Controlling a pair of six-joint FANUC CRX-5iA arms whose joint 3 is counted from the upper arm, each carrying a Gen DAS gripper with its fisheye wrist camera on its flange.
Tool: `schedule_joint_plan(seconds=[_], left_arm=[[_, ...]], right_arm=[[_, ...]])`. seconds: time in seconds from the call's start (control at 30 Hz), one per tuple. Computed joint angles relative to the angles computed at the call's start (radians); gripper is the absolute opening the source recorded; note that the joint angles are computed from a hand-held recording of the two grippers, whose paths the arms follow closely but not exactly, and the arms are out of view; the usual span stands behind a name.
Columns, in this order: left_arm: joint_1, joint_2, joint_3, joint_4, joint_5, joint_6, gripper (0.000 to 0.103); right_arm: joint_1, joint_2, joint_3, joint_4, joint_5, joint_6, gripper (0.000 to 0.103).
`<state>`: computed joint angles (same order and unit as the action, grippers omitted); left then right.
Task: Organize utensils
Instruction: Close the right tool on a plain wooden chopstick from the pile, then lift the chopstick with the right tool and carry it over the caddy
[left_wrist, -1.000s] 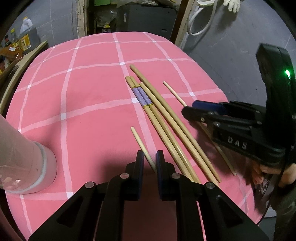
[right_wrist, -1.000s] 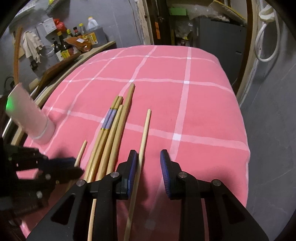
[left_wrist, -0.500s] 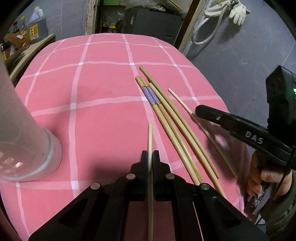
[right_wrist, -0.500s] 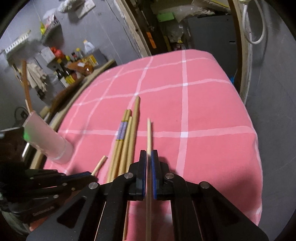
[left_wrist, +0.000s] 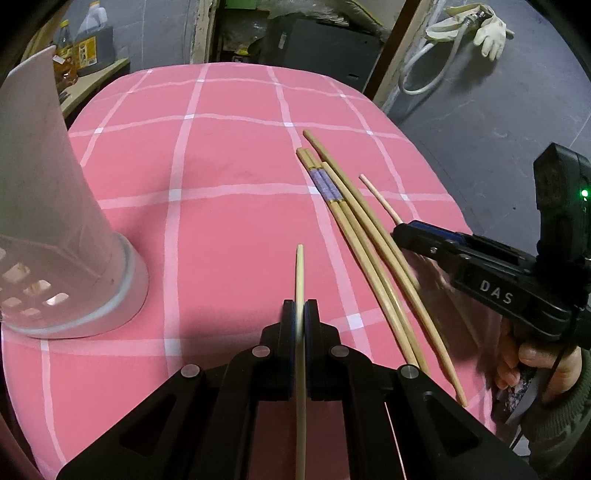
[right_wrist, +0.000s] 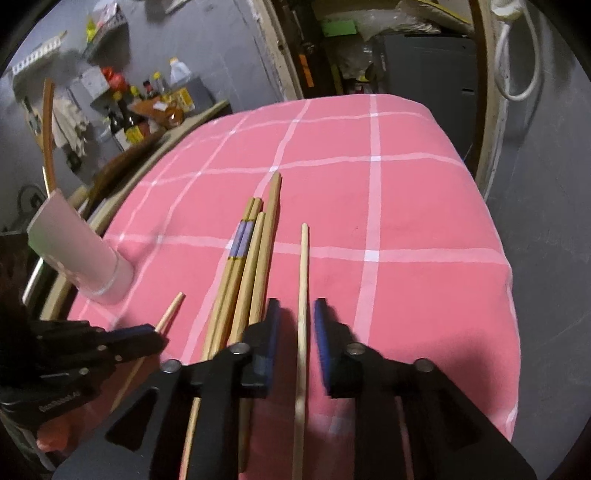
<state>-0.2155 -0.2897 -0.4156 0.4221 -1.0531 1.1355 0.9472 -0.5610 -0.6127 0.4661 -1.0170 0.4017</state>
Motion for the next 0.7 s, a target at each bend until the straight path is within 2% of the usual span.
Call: schedule_joint_plan(seconds=[0.13, 0.27, 0.4, 0.53, 0.7], left_arm=[[-0.013, 0.009, 0.014, -0.027, -0.004, 0.004, 0.003], [-0.027, 0.014, 0.026, -0.053, -0.002, 0.013, 0.003], [-0.009, -0.002, -0.008, -0.004, 0.015, -0.007, 0.003], [0.016, -0.037, -0.049, 0.048, 0.042, -0.036, 0.003], [0.052, -0.141, -0.146, 0.173, 0.141, -0.124, 0.003]], right_arm=[[-0.035, 0.045, 0.034, -0.024, -0.009, 0.070, 0.017], [-0.079, 0.071, 0.063, -0.068, -0.001, 0.114, 0.005], [-0.075, 0.030, 0.038, -0.071, 0.028, 0.059, 0.003], [-0.005, -0.057, -0.040, 0.030, 0.061, -0.086, 0.003], [0.144, -0.177, -0.173, 0.326, 0.068, -0.376, 0.003]])
